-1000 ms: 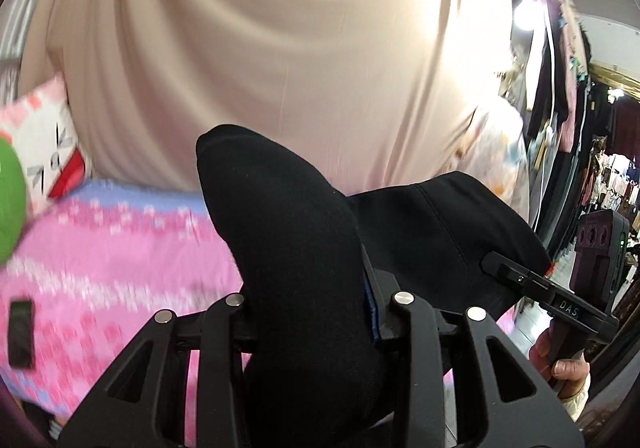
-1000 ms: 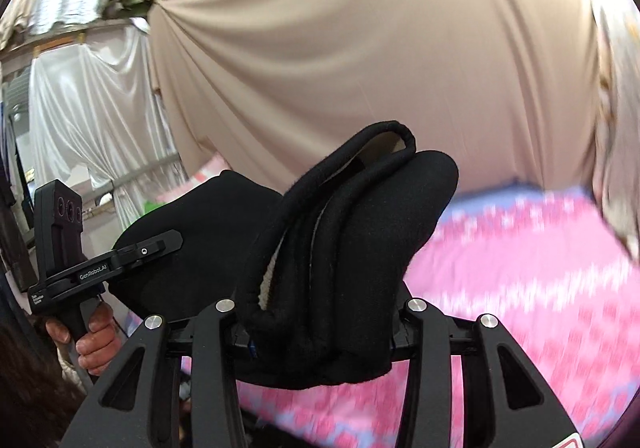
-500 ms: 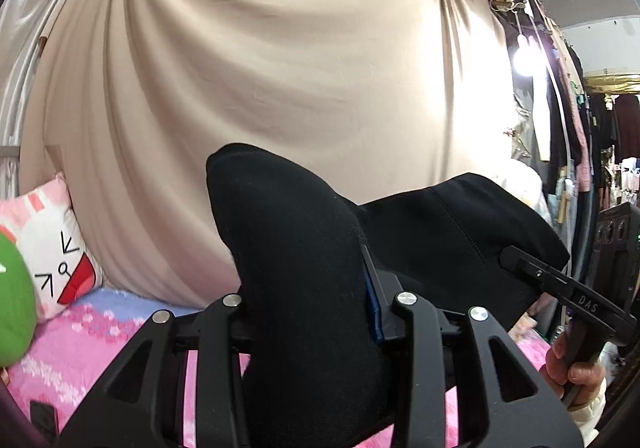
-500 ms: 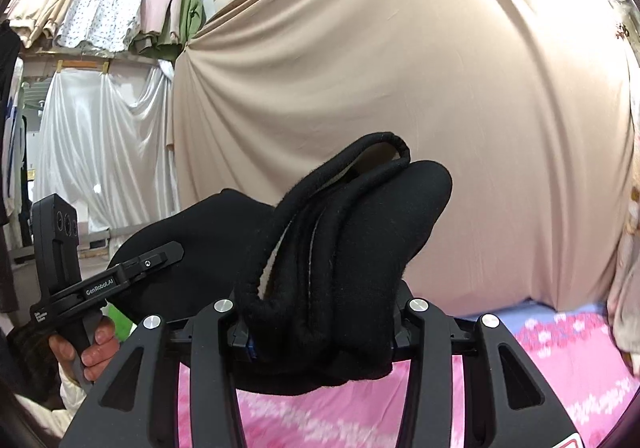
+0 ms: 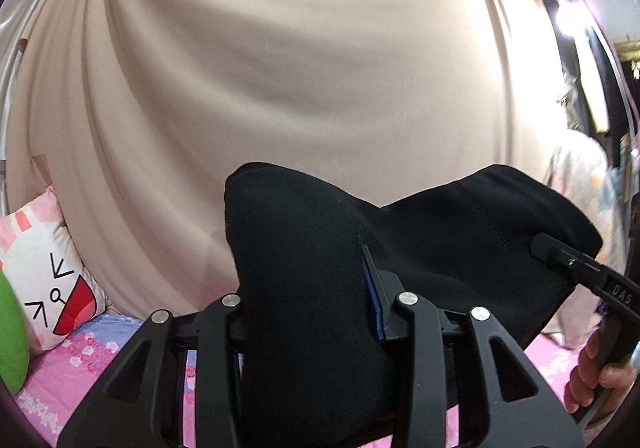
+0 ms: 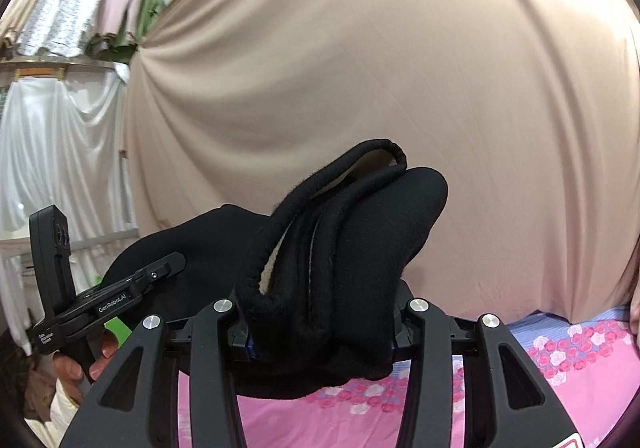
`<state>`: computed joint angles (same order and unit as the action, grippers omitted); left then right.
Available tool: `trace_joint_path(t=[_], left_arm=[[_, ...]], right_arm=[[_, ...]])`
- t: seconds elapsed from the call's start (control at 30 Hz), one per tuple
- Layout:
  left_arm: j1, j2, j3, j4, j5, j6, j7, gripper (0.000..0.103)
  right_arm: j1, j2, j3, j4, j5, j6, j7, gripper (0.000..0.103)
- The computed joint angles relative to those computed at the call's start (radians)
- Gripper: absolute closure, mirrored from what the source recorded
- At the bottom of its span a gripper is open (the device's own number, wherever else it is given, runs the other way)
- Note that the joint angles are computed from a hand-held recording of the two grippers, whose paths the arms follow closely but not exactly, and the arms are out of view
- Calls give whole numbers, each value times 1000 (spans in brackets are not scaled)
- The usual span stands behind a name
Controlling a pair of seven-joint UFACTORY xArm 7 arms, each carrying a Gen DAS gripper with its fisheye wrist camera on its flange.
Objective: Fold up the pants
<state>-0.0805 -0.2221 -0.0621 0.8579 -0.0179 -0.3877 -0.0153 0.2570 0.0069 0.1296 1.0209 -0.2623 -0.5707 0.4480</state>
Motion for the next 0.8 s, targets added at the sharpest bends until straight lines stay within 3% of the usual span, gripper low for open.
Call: trace_joint_path(t=[0.07, 0.13, 0.23, 0.3, 0.43, 0.57, 0.63, 0.73, 0.8], left_arm=[[57, 105, -77, 69, -94, -17, 93, 67], [43, 211, -79, 145, -157, -10, 161, 67], [-40, 352, -28, 257, -313, 9, 312, 67], [-121, 449, 50, 332, -382, 33, 372, 67], [-226, 614, 186, 458, -420, 116, 363, 67], [-199, 738, 196, 554, -388, 238, 280, 67], [-156, 789, 166, 596, -371, 314, 247, 67], [-130, 820, 149, 587, -362, 330, 218, 56], [-186, 821, 234, 583, -327, 387, 142, 38]], right_arm=[[-12, 85, -5, 65, -7, 11, -3, 61], [-49, 177, 4, 139, -62, 29, 52, 61], [-127, 322, 50, 258, -158, 68, 149, 61], [-173, 429, 92, 349, -204, 115, 182, 61], [-246, 610, 187, 493, -243, 217, 177, 61], [-344, 786, 362, 637, -273, 390, 122, 61], [-379, 878, 445, 705, -253, 510, 61, 60], [-368, 908, 441, 732, -212, 601, 33, 51], [-342, 898, 408, 757, -179, 680, 27, 36]])
